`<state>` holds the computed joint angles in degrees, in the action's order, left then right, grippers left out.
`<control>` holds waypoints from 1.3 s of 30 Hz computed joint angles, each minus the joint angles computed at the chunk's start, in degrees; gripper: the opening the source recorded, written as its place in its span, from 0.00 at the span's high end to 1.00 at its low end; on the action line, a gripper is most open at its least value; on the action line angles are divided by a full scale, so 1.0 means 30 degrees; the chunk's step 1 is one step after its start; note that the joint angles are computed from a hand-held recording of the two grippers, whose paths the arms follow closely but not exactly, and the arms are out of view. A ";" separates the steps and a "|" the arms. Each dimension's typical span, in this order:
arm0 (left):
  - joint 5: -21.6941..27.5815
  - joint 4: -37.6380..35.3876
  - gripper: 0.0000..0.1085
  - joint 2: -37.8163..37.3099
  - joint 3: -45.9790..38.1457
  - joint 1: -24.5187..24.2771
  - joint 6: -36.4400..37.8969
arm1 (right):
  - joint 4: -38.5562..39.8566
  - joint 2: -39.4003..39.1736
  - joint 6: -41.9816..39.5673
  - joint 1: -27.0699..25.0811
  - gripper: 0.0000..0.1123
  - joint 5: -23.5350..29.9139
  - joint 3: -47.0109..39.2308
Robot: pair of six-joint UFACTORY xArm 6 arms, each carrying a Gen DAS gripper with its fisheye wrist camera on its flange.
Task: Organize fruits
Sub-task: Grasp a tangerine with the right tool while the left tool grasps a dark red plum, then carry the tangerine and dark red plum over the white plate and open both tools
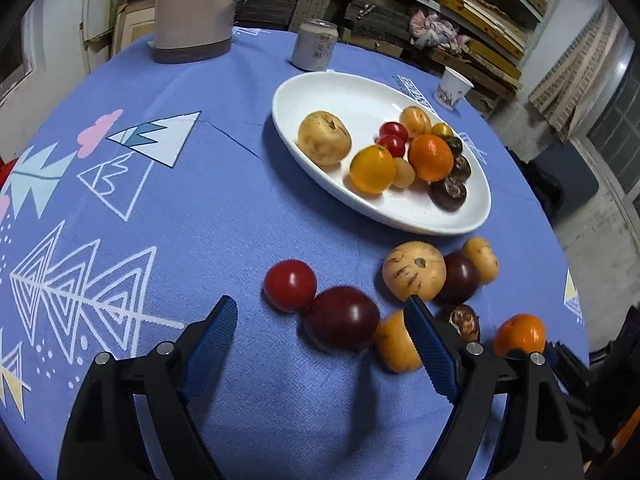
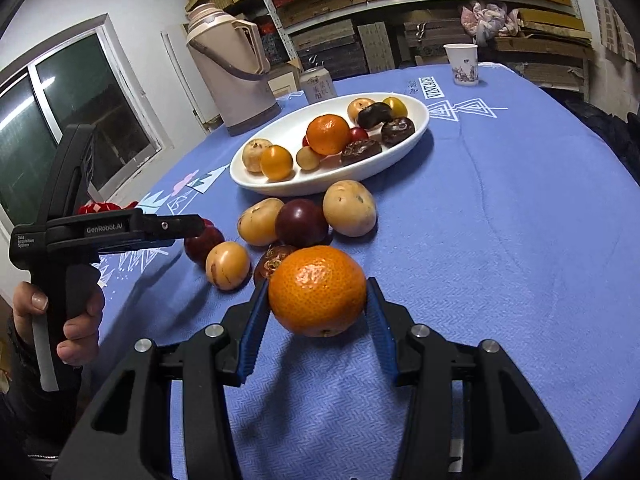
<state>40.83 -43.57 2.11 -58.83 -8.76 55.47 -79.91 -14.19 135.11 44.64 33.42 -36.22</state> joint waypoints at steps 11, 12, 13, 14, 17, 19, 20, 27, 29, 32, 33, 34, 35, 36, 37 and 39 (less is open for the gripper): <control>-0.0537 0.0387 0.28 0.0170 0.0563 -0.0100 -0.0950 | -0.0434 -0.0089 0.0383 0.0196 0.59 0.0232 0.0024; -0.0963 0.0739 0.32 0.0067 0.0773 -0.0271 -0.0958 | -0.0489 -0.0125 0.0449 0.0194 0.59 0.0234 0.0066; -0.1447 0.0997 0.35 -0.0051 0.1024 -0.0459 -0.0883 | -0.0529 -0.0114 0.0443 0.0182 0.59 0.0200 0.0058; -0.1942 0.1201 0.38 -0.0219 0.1328 -0.0679 -0.0773 | -0.0464 -0.0095 0.0357 0.0203 0.59 0.0234 0.0039; -0.3267 0.1346 0.49 -0.0675 0.2194 -0.1323 -0.0294 | -0.0359 -0.0078 0.0246 0.0248 0.59 0.0268 0.0028; -0.3489 0.0543 0.62 -0.0729 0.2349 -0.1492 0.0604 | -0.0341 -0.0072 0.0237 0.0258 0.59 0.0283 0.0021; -0.3322 0.0182 0.63 -0.0689 0.2290 -0.1470 0.0929 | -0.0360 -0.0069 0.0217 0.0255 0.59 0.0265 0.0017; -0.3151 -0.0178 0.64 -0.0786 0.2371 -0.1287 0.1605 | -0.0535 -0.0037 0.0325 0.0189 0.59 0.0204 0.0000; -0.3093 -0.0194 0.64 -0.0962 0.2529 -0.1115 0.1741 | -0.0599 -0.0024 0.0356 0.0177 0.59 0.0174 -0.0001; -0.3311 -0.0571 0.64 -0.1428 0.2943 -0.0850 0.2274 | -0.0650 -0.0022 0.0343 0.0224 0.59 0.0259 -0.0009; -0.3117 -0.0801 0.64 -0.1610 0.3001 -0.0687 0.2502 | -0.0637 0.0009 0.0300 0.0237 0.59 0.0296 -0.0037; -0.2810 -0.0956 0.64 -0.1795 0.3008 -0.0504 0.2589 | -0.0582 0.0006 0.0251 0.0263 0.59 0.0343 -0.0038; -0.2485 -0.1097 0.64 -0.1915 0.2967 -0.0361 0.2617 | -0.0529 0.0014 0.0212 0.0281 0.59 0.0391 -0.0047; -0.1727 -0.1398 0.64 -0.2139 0.2854 -0.0063 0.2771 | -0.0507 -0.0021 0.0222 0.0335 0.59 0.0459 -0.0020; -0.1423 -0.1506 0.64 -0.2264 0.2810 0.0016 0.2877 | -0.0500 -0.0028 0.0236 0.0371 0.59 0.0523 -0.0019; -0.1292 -0.1713 0.64 -0.2693 0.2956 0.0039 0.3343 | -0.0403 -0.0059 0.0173 0.0427 0.59 0.0654 -0.0002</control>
<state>36.96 -48.70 -5.97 -49.97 -8.65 65.50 -81.12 -14.37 135.63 45.93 35.39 -36.23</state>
